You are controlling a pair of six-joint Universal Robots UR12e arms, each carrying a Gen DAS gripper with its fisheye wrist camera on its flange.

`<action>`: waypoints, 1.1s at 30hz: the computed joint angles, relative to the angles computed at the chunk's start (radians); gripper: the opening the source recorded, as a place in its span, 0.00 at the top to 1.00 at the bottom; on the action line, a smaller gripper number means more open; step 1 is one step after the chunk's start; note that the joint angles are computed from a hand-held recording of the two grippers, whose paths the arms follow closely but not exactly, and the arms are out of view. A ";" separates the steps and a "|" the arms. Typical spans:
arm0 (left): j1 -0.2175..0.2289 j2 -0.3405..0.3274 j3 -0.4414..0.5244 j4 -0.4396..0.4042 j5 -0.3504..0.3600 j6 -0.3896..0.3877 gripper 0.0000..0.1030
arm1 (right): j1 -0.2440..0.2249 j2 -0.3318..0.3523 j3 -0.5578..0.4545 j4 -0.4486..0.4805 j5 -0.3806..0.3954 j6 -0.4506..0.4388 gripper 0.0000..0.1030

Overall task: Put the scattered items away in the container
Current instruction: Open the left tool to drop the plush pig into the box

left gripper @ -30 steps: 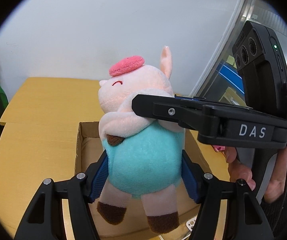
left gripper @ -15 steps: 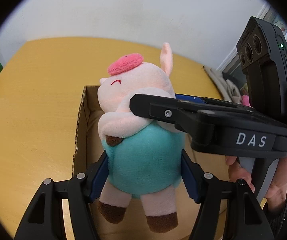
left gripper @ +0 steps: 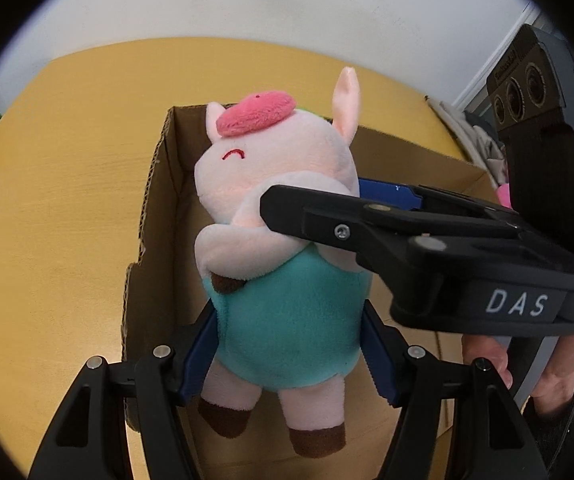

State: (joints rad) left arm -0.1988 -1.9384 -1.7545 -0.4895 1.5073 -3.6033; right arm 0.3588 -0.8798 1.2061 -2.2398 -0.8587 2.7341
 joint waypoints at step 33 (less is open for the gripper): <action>-0.266 0.140 -0.163 0.260 0.356 -0.154 0.23 | -0.194 -0.476 0.652 -0.560 -0.135 0.049 0.00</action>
